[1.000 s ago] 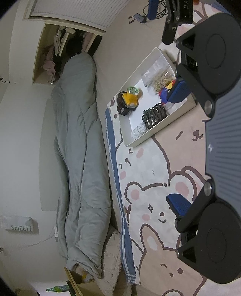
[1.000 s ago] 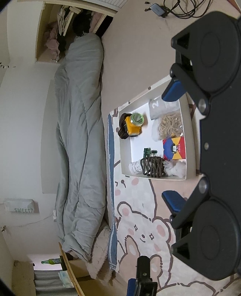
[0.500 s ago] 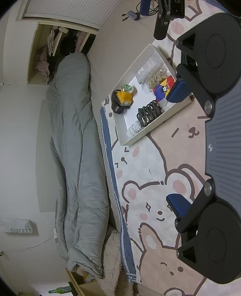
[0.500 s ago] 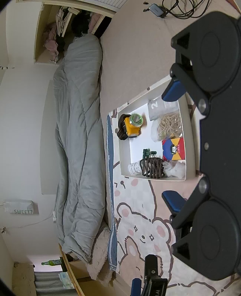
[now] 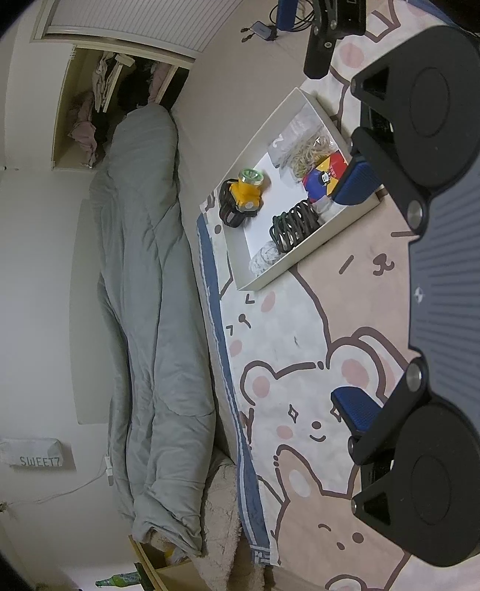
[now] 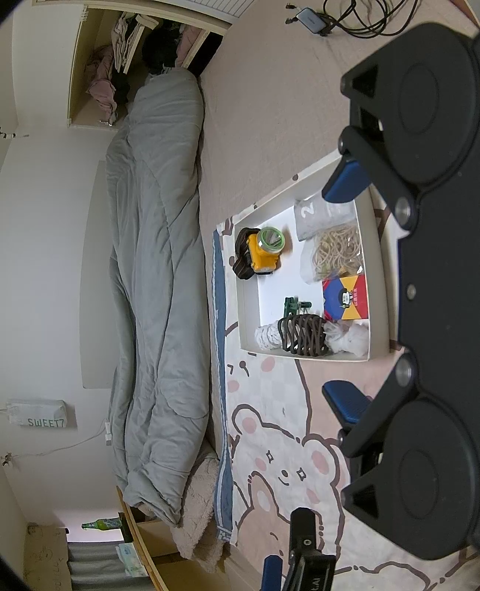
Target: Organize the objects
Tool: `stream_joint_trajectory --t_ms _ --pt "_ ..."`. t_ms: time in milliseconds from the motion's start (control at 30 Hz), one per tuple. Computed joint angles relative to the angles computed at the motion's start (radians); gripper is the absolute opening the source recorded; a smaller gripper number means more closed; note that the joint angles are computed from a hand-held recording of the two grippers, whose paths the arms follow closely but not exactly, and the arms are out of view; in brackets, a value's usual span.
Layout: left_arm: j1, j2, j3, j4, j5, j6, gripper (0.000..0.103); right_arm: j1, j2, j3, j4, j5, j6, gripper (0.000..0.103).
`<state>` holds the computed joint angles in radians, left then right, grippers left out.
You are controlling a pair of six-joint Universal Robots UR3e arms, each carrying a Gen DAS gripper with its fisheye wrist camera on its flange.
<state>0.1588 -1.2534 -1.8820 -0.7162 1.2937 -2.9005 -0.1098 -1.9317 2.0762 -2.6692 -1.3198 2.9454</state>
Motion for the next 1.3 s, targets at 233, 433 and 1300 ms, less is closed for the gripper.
stream_joint_trajectory --t_ms 233,433,1300 --pt "-0.004 0.004 -0.008 0.001 0.004 0.001 0.103 -0.001 -0.003 0.0 0.003 0.0 0.0 0.103" --pt "-0.009 0.005 -0.009 0.003 0.013 -0.006 0.103 -0.001 -0.003 0.0 0.003 0.001 -0.001 0.103" --pt "-0.012 0.007 -0.003 -0.006 0.012 -0.02 0.103 0.014 0.002 0.008 -0.009 -0.016 0.0 0.103"
